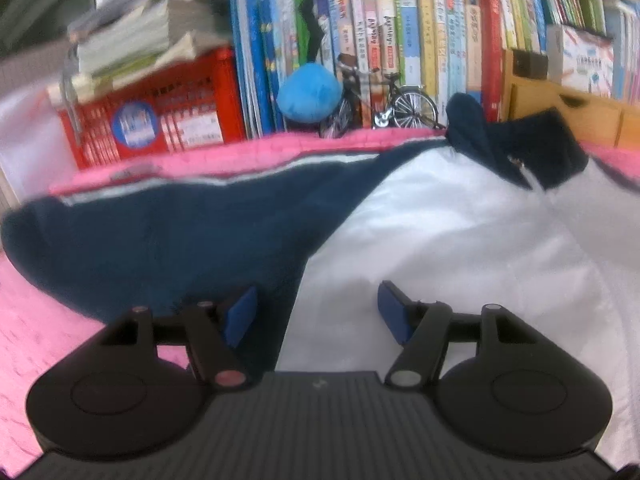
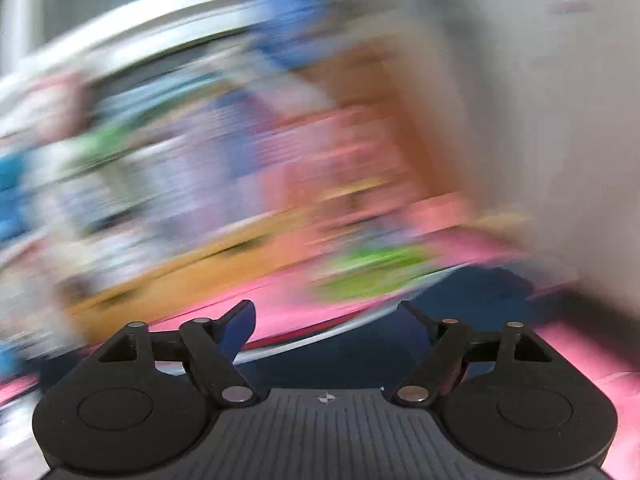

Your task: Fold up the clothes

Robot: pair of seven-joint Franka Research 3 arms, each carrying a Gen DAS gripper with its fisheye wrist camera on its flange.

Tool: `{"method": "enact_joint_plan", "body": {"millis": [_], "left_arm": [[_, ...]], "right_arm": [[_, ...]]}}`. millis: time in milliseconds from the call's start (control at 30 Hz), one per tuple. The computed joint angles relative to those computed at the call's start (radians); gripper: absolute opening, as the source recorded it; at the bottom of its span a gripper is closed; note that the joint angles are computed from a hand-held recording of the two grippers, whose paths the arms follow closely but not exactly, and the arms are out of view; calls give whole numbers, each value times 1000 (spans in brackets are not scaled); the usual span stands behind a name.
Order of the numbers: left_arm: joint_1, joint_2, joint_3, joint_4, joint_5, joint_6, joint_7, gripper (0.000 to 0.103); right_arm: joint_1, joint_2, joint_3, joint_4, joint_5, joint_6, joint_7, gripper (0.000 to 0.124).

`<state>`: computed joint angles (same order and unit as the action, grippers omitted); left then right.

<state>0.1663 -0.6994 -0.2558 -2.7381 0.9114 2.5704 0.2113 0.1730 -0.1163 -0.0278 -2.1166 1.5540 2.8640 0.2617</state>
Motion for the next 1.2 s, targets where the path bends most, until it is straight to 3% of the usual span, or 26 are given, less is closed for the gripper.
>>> {"method": "enact_joint_plan", "body": {"millis": [100,167,233,333,433,533,667,767,867,933,1100,1167,1200], "left_arm": [[-9,-44,61,-35,-19,36,85,66],[12,-76,75,-55,-13,38,138,66],[61,-104,94,-73,-2,36,170,66],[165,-115,141,-88,20,39,209,67],[313,-96,165,-87,111,79,200,76],[445,-39,159,-46,235,48,165,82],[491,14,207,0,257,-53,110,81],[427,-26,232,4,153,-124,147,58],[344,-152,231,-68,122,-49,179,58],[256,-244,216,-118,60,1,230,58],[-92,-336,252,-176,-265,107,352,58],[-195,-297,236,-163,-321,168,398,58],[-239,-250,233,-141,-340,202,432,59]], "right_arm": [[62,-98,28,-117,-132,-263,92,82],[117,-107,61,-148,-178,-326,114,82],[167,-93,98,-160,-233,-332,152,82],[226,-82,140,-182,-300,-276,190,83],[284,-93,168,-215,-302,-107,121,84],[331,-95,174,-239,-317,7,77,88],[366,-74,174,-241,-406,70,127,95],[384,-75,156,-246,-428,71,141,97],[392,-80,144,-252,-444,67,150,98],[395,-81,140,-251,-453,66,157,99],[389,-109,156,-289,-516,119,242,93],[389,-157,145,-333,-559,115,289,73],[394,-196,133,-367,-567,108,299,70]]}}
